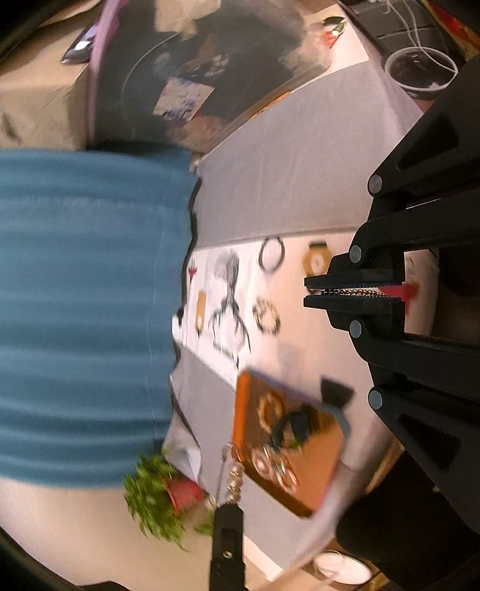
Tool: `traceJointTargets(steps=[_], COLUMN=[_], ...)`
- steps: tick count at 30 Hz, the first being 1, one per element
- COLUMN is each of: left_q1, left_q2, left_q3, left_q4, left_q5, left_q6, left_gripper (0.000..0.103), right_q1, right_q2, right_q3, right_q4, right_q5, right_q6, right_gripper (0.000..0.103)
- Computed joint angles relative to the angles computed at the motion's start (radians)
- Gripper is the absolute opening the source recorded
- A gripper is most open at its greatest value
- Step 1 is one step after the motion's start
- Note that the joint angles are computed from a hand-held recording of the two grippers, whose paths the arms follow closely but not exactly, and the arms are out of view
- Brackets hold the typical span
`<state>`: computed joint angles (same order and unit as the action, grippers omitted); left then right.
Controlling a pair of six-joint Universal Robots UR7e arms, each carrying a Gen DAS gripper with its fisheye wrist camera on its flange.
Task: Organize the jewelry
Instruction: 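Carry the pin charm onto the tray with the left tool while the right tool lowers the chain there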
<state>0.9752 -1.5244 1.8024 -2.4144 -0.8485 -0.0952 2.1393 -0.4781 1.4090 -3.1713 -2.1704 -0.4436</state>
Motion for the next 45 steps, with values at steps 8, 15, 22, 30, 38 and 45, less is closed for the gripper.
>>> traceJointTargets(steps=[8,15,22,30,38,45], left_q1=[-0.063,-0.086,-0.086,-0.059,0.026,0.113], left_q2=[-0.182,-0.267,-0.295,-0.293,-0.251,-0.163], left_q3=[0.149,0.212,0.229,0.221,0.159,0.070], left_q4=[0.033,0.042,0.022,-0.016,-0.053,-0.130], left_q5=[0.059,0.094,0.118,0.130,0.115,0.075], left_q6=[-0.056,-0.091,-0.084,-0.074,-0.028,0.065], left_gripper=[0.009,0.009,0.009,0.009,0.009,0.009], right_q1=[0.085,0.129,0.146,0.138,0.131,0.112], right_q2=[-0.015,-0.012,-0.008,0.008,0.078,0.182], right_q3=[0.084,0.104,0.100,0.070,-0.053,-0.258], right_q4=[0.016,0.030,0.036,0.070,0.130,0.222], right_q5=[0.038,0.063,0.061,0.081,0.104,0.169], right_q6=[-0.017,-0.042,-0.048,-0.055,-0.059,-0.050], right_gripper=[0.003,0.003,0.003,0.003,0.003,0.003])
